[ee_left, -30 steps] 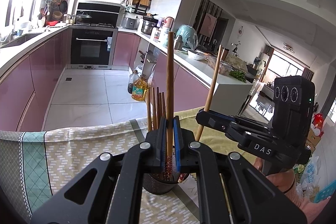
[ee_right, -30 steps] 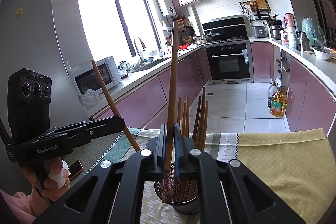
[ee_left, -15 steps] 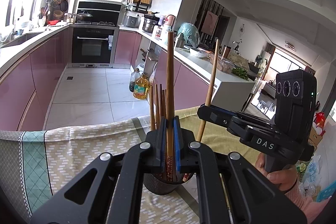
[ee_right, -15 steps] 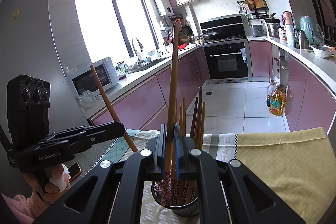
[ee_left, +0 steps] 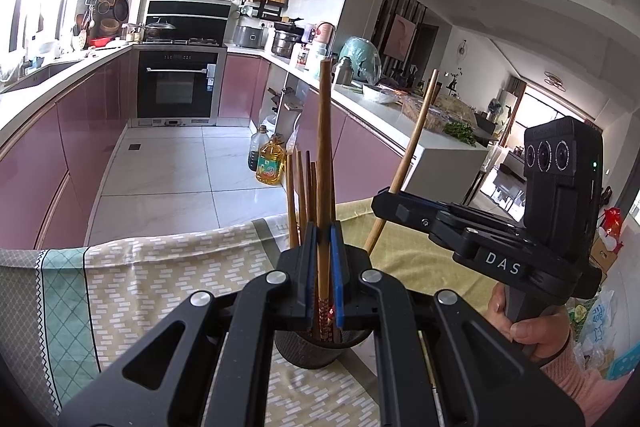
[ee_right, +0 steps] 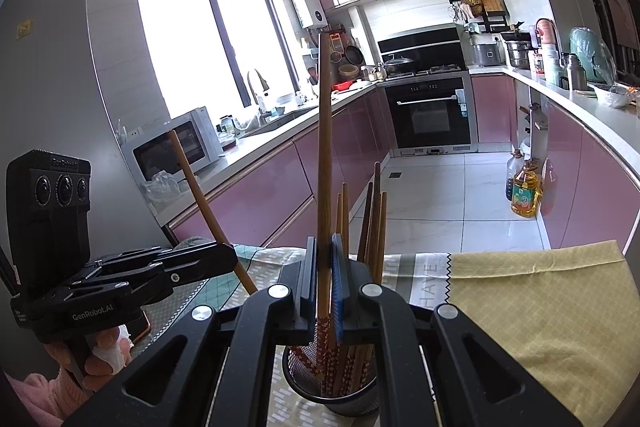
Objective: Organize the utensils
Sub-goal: 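Move the right gripper's chopstick over the holder and lower it in beside the left gripper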
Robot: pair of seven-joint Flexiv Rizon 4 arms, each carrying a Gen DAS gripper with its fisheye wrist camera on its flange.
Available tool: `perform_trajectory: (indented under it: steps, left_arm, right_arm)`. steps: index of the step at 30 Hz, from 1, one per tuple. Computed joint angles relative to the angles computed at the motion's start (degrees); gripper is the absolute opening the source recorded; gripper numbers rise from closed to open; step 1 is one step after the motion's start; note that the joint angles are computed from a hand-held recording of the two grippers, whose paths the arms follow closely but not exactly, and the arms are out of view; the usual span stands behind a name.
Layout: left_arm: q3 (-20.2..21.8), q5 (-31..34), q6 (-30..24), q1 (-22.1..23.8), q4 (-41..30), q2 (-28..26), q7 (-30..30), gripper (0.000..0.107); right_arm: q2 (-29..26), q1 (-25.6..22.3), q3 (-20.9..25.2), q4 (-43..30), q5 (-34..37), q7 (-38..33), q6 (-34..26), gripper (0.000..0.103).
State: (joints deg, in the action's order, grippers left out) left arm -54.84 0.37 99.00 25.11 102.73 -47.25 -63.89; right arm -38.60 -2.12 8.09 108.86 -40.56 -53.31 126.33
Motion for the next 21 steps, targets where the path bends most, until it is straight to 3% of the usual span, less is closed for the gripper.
perform_trajectory:
  steps: [21]
  left_arm:
    - [4.50, -5.15, -3.78, -4.04, -0.60, 2.49, 3.72, 0.007]
  right_arm:
    - [-1.09, -2.34, 2.65, -0.10, -3.68, 0.52, -5.63, 0.006]
